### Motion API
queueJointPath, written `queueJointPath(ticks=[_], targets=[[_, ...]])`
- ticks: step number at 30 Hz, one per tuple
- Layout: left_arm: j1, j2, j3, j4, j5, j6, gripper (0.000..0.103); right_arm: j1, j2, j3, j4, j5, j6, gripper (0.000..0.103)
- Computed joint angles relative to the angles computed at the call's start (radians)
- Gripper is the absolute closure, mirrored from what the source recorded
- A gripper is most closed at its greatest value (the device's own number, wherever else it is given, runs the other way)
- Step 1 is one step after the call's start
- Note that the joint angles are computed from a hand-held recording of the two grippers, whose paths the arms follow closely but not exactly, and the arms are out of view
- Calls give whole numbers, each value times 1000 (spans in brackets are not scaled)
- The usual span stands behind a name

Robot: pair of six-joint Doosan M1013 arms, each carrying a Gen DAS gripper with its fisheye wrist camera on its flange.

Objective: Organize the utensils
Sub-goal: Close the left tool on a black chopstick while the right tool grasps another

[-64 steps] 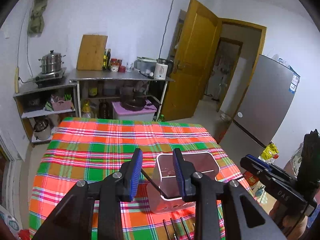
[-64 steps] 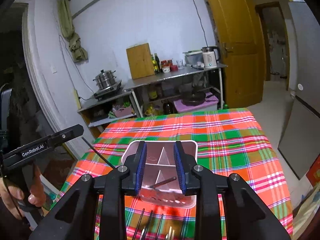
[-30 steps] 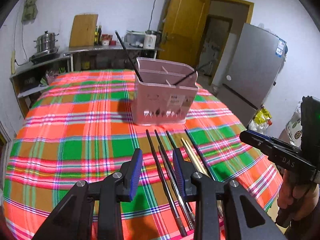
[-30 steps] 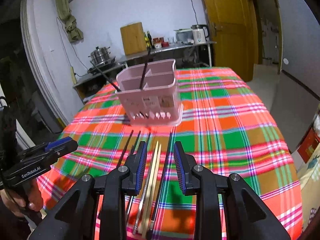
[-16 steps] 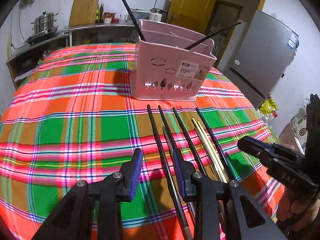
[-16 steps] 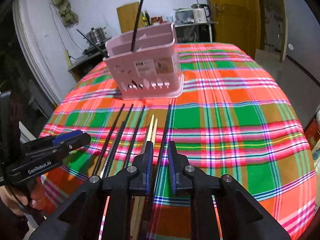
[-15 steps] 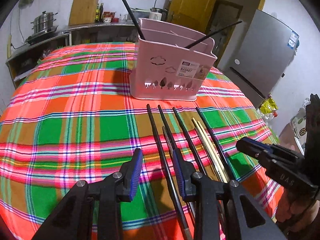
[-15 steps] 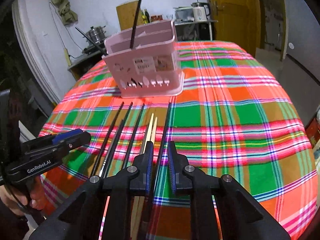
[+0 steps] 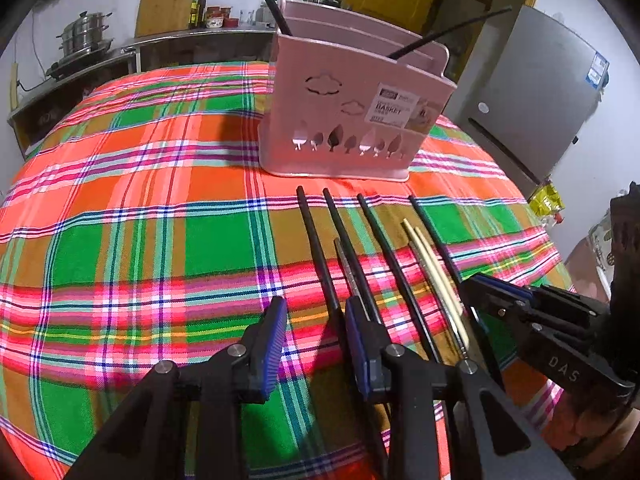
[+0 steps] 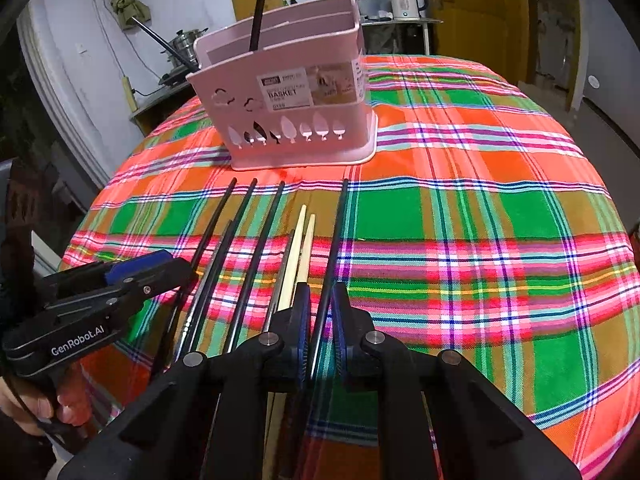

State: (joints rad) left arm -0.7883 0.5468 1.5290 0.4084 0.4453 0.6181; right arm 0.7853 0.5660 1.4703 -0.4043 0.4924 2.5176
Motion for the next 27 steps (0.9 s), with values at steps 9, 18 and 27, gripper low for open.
queueJointPath(ticks=[9, 18, 27], targets=[[-10, 6, -14, 63, 67, -31, 95, 1, 7, -10, -6, 36, 7, 95], [3, -23, 27, 39, 63, -31, 97, -5, -16, 21, -6, 37, 26, 95], [26, 27, -66, -79, 111, 143, 97, -20, 17, -39, 38, 83, -48, 93]])
